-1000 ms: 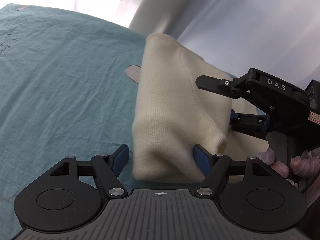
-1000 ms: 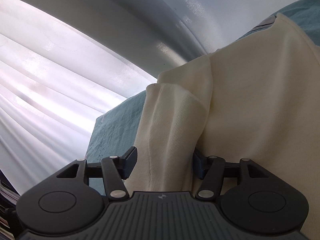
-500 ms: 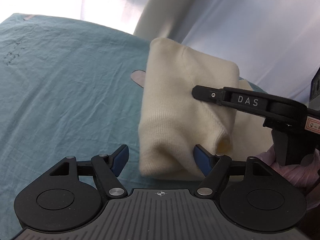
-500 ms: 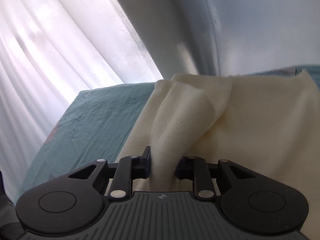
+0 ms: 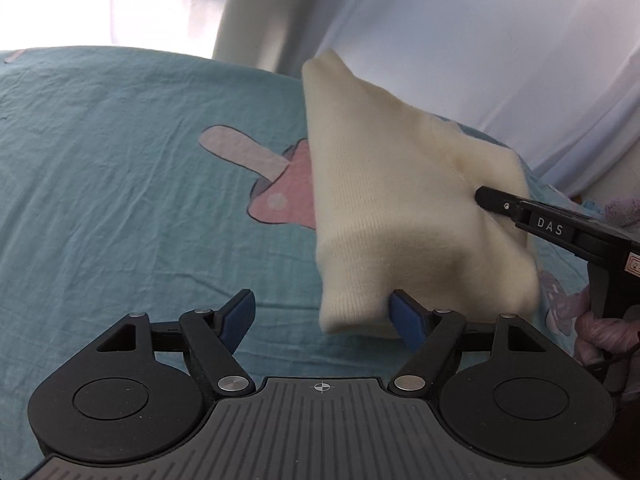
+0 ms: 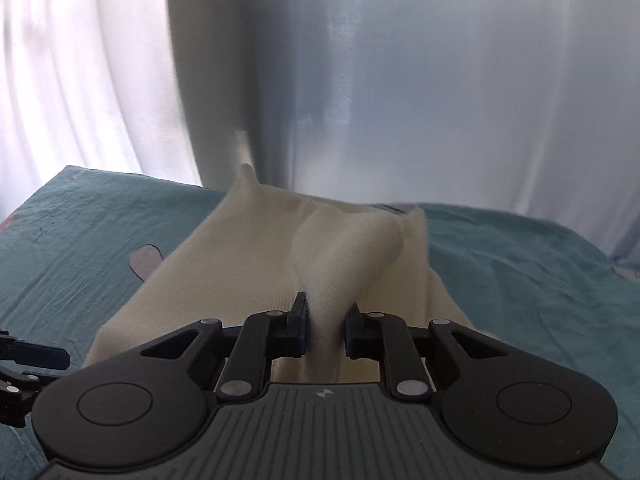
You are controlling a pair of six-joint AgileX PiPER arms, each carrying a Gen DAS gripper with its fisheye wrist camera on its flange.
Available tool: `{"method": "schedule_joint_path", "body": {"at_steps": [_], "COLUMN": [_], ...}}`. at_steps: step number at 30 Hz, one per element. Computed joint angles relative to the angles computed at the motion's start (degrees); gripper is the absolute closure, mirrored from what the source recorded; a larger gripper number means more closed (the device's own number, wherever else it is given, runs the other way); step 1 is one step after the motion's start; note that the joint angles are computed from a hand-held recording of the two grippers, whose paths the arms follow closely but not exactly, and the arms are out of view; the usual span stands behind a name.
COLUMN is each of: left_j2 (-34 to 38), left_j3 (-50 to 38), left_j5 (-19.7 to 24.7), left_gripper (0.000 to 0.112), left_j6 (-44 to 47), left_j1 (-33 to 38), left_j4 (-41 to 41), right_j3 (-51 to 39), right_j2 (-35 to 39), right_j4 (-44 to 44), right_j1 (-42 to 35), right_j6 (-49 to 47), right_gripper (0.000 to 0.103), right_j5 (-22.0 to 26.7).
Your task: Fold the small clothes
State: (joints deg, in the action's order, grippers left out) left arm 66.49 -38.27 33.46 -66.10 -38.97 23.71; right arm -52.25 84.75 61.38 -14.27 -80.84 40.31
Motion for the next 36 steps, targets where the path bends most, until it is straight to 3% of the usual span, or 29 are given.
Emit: {"method": "schedule_joint_path", "body": {"at_steps": [4,7,9,11,14,20,25,28,31,34,36], "left_j2": [1.8,1.8,2.1,2.0,2.0,0.7,0.6,1.3,0.6,-2.2,-3.4], "left_j3": [-0.4,-0.5,-0.9,-1.3,-1.9,-2.1,-1.9,-2.5,-3.2,-3.1,-2.9], "left_j5": [0.3,0.9,1.8,3.0,3.7,4.5,3.1,3.3,4.1,6.2,5.8], "left_gripper": [0.033,0.032,0.032,0.032,0.031,0.030,0.024,0.024,0.025,0.025,0.025], "left_j6": [-1.3,-1.8,-2.6,-3.9,-5.1,-6.3,-3.9,-3.0,-2.3,-3.8,-3.9], "left_j1": [-0.9,-1.6,-2.3,-3.3,-3.8,-4.9,-4.2,-3.7,-3.1,-3.3,-2.0], "left_j4": [1.0,0.7,1.4,2.5,3.5,4.9,3.4,2.6,1.6,3.5,3.4], "right_j3": [-1.9,-6.8,-6.9,-5.6,-1.8,9.4,10.9,9.7,7.5,9.1,10.5], "right_j2": [2.9,7.6,8.6,7.8,2.8,-9.3,-7.3,-4.1,-4.9,-8.9,-11.3], "right_j4": [-1.2,-1.7,-1.6,-0.8,1.4,14.8,16.2,11.6,5.1,9.0,13.1], "right_j1": [-3.6,-6.6,-5.7,-4.5,-2.1,1.9,0.2,-1.9,-2.6,-6.2,-10.5], "right_j6": [3.9,9.0,10.6,9.6,3.6,-21.0,-22.0,-15.9,-8.2,-10.4,-14.6], "right_gripper": [0.073,0.040,0.043,0.077,0.084,0.085,0.085,0.081,0.063,0.062,0.062], "right_j5": [5.9,16.7,17.2,14.8,8.7,-7.3,-13.6,-12.7,-12.0,-9.3,-3.5]}}
